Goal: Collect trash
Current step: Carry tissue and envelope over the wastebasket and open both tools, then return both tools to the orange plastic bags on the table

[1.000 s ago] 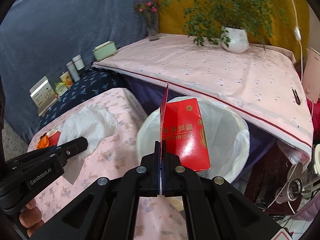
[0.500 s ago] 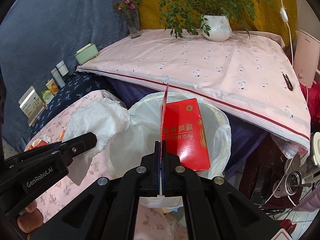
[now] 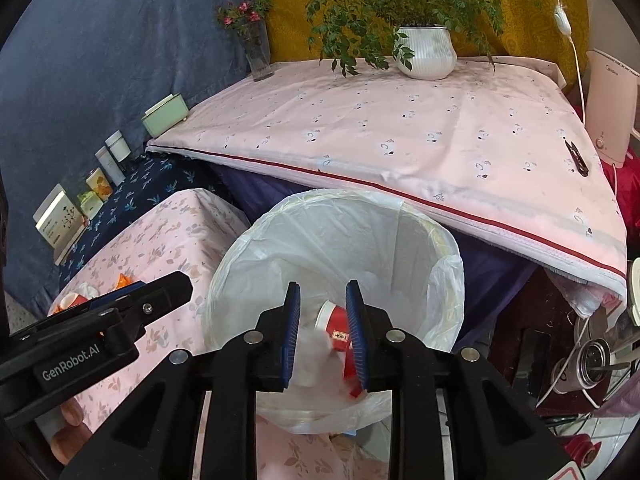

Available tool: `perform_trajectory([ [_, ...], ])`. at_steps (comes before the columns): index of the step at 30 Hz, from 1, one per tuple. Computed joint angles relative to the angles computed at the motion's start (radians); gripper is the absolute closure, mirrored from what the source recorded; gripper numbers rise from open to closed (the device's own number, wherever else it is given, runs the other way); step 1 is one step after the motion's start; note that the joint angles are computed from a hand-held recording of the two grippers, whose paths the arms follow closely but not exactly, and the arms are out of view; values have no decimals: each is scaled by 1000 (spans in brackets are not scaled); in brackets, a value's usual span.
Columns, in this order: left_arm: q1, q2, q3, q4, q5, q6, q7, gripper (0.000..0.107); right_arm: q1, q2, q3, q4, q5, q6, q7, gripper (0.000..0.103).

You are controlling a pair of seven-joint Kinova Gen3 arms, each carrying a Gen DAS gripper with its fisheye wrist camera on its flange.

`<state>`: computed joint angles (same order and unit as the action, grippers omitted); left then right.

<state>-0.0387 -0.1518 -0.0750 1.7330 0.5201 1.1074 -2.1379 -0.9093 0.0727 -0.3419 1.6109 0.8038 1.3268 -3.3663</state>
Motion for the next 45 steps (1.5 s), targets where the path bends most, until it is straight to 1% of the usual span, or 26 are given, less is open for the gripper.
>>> perform_trajectory([
  [5, -10, -16, -9, 14, -12, -22, 1, 54, -12, 6, -5, -13, 4, 18, -1, 72],
  [8, -17, -25, -20, 22, -21, -29, 4, 54, -22, 11, -6, -24, 5, 21, 2, 70],
  [16, -50, -54, -75, 43, -18, -32, -20, 53, -74, 56, 1, -94, 25, 45, 36, 64],
  [18, -64, -59, -93, 45, -15, -28, -25, 50, -91, 70, 7, -114, 29, 46, 46, 64],
  [21, -91, -60, -129, 46, -2, -16, -47, 49, -120, 97, 19, -152, 35, 55, 70, 63],
  [23, -113, -57, -151, 44, 7, -6, -63, 49, -142, 119, 29, -180, 38, 60, 83, 58],
  [24, -124, -56, -161, 44, 10, -2, -71, 49, -153, 130, 35, -194, 40, 65, 89, 57],
  [30, -202, -46, -208, 37, 13, 5, -115, 49, -207, 187, 74, -276, 33, 60, 145, 55],
  [31, -215, -44, -215, 36, 13, 6, -124, 49, -216, 197, 81, -291, 31, 59, 156, 53],
  [33, -244, -32, -231, 26, 13, 13, -134, 45, -232, 215, 97, -320, 29, 55, 175, 50],
  [35, -271, -29, -238, 24, 11, 2, -142, 41, -246, 236, 111, -350, 23, 51, 196, 49],
  [37, -295, -27, -246, 25, 5, -17, -163, 40, -260, 259, 125, -385, 14, 49, 224, 49],
  [39, -315, -24, -251, 25, -6, -34, -179, 36, -272, 281, 141, -415, 5, 43, 252, 48],
  [42, -347, -10, -270, 21, -4, -52, -206, 35, -290, 316, 164, -462, -13, 33, 292, 47],
  [45, -386, 21, -286, 1, 6, -43, -226, 35, -304, 355, 188, -516, -37, 23, 336, 47],
])
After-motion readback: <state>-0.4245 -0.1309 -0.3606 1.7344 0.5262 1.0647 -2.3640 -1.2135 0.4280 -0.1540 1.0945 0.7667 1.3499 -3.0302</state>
